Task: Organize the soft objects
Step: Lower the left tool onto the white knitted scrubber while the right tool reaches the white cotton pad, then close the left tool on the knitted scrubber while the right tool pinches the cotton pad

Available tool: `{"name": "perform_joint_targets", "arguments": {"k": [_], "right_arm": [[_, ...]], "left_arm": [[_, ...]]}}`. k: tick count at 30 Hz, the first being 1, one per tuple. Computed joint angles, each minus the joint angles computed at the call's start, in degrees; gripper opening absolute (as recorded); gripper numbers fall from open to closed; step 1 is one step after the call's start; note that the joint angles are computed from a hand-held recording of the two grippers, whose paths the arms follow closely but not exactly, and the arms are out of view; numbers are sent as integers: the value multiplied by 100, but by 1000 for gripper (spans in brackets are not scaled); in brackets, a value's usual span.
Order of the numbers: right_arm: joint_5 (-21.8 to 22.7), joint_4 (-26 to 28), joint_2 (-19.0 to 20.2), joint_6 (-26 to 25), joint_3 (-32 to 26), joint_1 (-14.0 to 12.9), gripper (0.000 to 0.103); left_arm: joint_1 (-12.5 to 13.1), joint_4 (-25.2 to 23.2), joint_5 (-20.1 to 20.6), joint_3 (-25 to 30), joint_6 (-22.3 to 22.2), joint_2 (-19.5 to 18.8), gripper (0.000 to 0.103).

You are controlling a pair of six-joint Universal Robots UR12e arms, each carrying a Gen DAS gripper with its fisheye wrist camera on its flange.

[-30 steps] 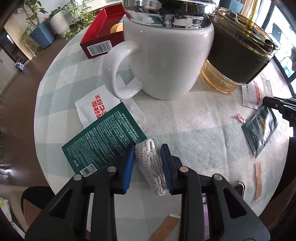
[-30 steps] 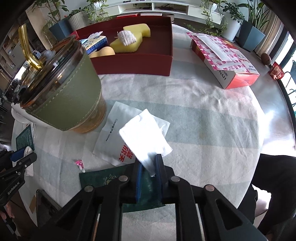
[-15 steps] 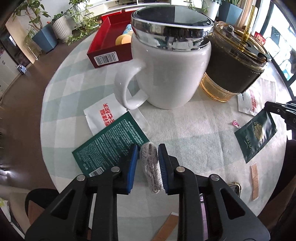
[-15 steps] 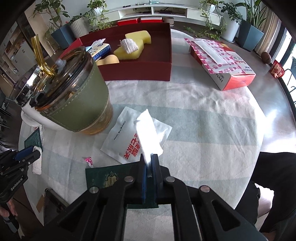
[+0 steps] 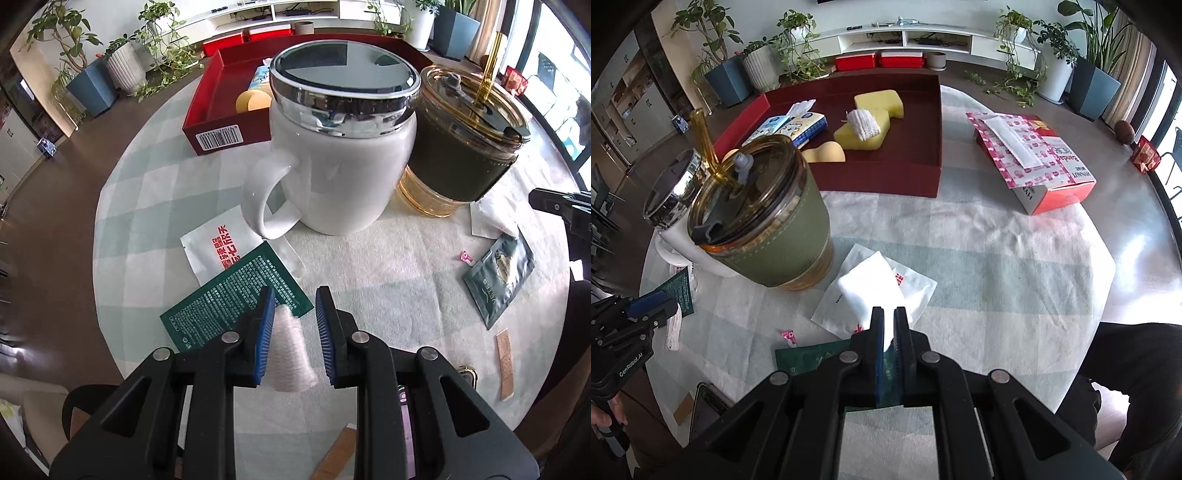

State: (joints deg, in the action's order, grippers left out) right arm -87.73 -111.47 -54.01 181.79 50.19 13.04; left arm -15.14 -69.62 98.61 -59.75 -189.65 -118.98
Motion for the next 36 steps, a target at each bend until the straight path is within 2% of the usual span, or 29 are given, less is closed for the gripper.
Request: {"name": "perform_joint_targets", "arguments": {"k": [2, 4, 5, 6, 8, 10, 13, 14, 15, 19, 22, 23, 27, 31, 36], "right_arm": [[-2, 153, 107, -83, -150, 17, 6], [-203, 309, 207, -305, -289, 87, 8], [-323, 324, 248, -376, -333, 122, 22], [-513, 419, 310, -519, -420, 177, 53], [-919, 211, 347, -771, -400, 283, 78], [-1049, 50, 388, -1028, -404, 345, 76], [-743, 514, 556, -857, -720, 299, 66], [-660, 810, 649, -764, -895, 279, 52], [-641, 906, 670, -700, -910, 268, 43], [-598, 692, 622, -670, -775, 254, 40], [-506, 694, 602, -549, -753, 215, 19], [-464, 738, 593, -500, -758, 191, 9], [-313, 759, 582, -331, -757, 126, 6], [-257, 556, 417, -220, -513, 68, 6], [-334, 486, 346, -151, -439, 32, 6]], "left_arm": [[3, -43, 7, 6, 2, -8, 22], [18, -45, -3, -8, 18, -14, 22], [21, -55, -3, -6, 24, -20, 22], [26, -48, -17, -16, 24, -18, 22], [33, -53, -10, -24, 38, -22, 22], [38, -62, -20, -26, 45, -23, 22], [48, -64, -22, -27, 45, -21, 22], [54, -55, -22, -33, 47, -20, 22], [58, -48, -20, -37, 43, -18, 22], [77, -54, -6, -35, 42, -25, 22], [90, -68, -21, -28, 62, -36, 22], [90, -60, -26, -33, 73, -36, 22], [83, -27, -3, -41, 101, -32, 22], [83, -31, 64, -28, 116, -33, 22], [136, -52, 236, 11, 110, -46, 22]]}}
